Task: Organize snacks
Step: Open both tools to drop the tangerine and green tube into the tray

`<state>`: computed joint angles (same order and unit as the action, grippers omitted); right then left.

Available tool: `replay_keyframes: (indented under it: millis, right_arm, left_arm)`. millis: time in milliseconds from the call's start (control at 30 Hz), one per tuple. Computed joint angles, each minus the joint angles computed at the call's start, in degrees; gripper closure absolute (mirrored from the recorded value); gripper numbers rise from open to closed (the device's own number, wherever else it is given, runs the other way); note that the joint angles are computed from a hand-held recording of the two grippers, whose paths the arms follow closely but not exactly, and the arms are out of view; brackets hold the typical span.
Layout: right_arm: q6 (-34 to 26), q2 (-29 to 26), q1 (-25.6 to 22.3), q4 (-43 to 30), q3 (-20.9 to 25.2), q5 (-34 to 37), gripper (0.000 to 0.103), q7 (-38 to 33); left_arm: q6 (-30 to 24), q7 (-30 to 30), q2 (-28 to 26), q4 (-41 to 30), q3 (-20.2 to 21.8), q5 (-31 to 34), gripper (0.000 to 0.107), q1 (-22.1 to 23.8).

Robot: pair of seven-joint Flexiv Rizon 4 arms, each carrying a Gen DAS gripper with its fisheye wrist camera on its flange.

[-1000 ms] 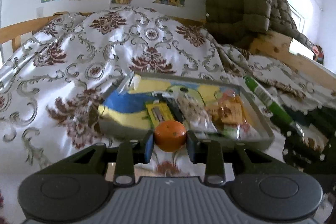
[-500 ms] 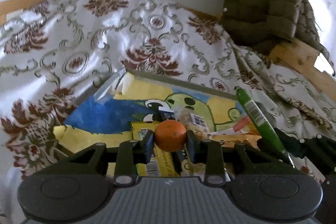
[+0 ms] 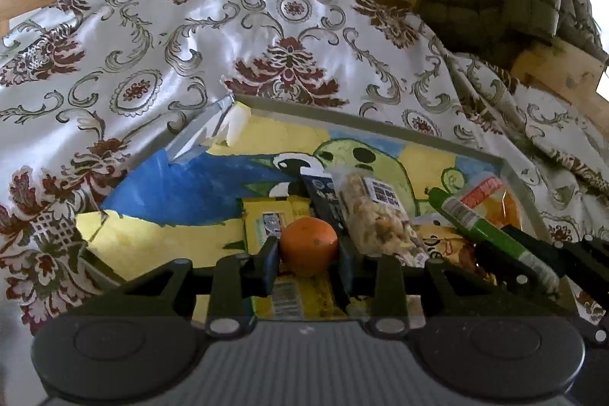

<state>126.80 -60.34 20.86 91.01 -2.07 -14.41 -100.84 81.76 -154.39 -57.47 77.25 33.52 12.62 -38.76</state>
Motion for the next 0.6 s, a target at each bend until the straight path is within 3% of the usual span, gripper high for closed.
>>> replay_keyframes:
  millis: [200, 333, 467, 600]
  right_arm:
    - [-0.22, 0.23, -0.45, 0.3, 0.41, 0.16, 0.077, 0.52]
    - [-0.26, 0.84, -0.86, 0.8, 0.8, 0.09, 0.068, 1.38]
    - [0.2, 1.83, -1.68, 1.71, 1.57, 0.0, 0.051, 2.78]
    - [0.68, 3.52, -2.55, 3.01, 2.34, 0.38, 0.039, 5.0]
  left_arm:
    - [-2.65, -1.46, -0.09, -1.03, -0.02, 0.56, 0.069, -0.6]
    - [-3.62, -3.49, 0.57, -0.95, 0.07, 2.06, 0.053, -1.15]
    - [-4.09, -6.58, 2.1, 0.16, 0.88, 4.29, 0.043, -2.19]
    - [-4.25, -11.68, 4.07, 2.0, 3.49, 7.04, 0.026, -4.63]
